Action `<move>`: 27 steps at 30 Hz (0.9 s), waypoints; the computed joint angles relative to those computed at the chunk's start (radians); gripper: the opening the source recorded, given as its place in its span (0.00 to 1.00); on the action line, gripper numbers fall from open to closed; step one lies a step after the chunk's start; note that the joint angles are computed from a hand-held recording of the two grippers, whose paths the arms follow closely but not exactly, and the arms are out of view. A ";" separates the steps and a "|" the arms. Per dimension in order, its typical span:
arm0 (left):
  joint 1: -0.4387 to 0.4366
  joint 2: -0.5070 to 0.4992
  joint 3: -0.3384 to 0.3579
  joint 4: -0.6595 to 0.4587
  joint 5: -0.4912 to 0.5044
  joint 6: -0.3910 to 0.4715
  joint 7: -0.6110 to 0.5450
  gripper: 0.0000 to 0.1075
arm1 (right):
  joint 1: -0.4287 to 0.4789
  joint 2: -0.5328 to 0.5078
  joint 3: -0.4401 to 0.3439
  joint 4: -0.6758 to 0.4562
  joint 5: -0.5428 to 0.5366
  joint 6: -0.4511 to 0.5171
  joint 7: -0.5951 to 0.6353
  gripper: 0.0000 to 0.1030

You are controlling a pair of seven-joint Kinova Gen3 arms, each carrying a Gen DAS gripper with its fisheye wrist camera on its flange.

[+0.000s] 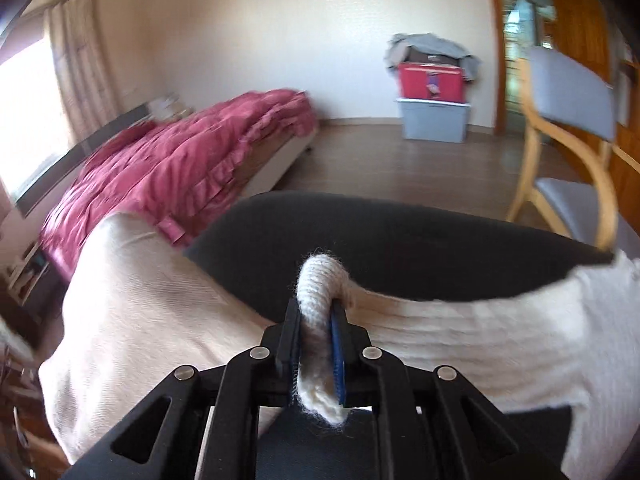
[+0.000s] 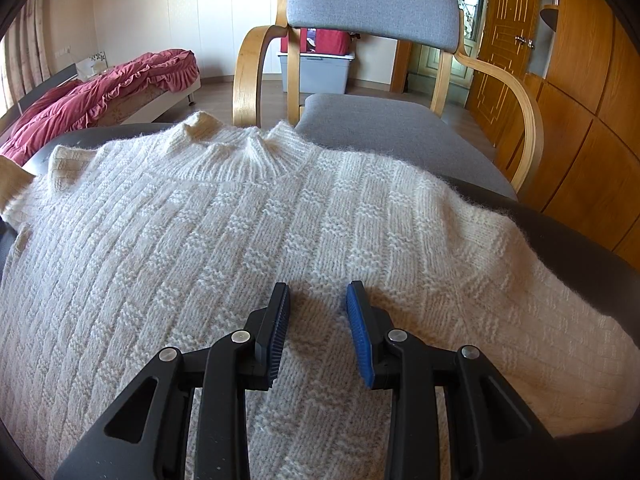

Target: Fold clothes

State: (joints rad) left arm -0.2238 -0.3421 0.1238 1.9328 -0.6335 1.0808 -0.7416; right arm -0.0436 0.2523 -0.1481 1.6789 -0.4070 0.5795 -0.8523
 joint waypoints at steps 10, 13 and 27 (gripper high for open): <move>-0.250 -0.101 -0.001 0.027 -0.060 0.024 0.314 0.18 | -0.001 -0.001 0.002 0.000 0.002 0.001 -0.001 0.32; -0.270 -0.186 0.107 0.094 -0.106 -0.053 0.420 0.20 | -0.009 -0.003 0.005 0.003 0.015 -0.005 -0.008 0.32; 0.052 0.284 0.089 0.067 -0.066 -0.151 0.390 0.24 | 0.008 0.002 -0.002 -0.006 -0.004 0.009 0.007 0.32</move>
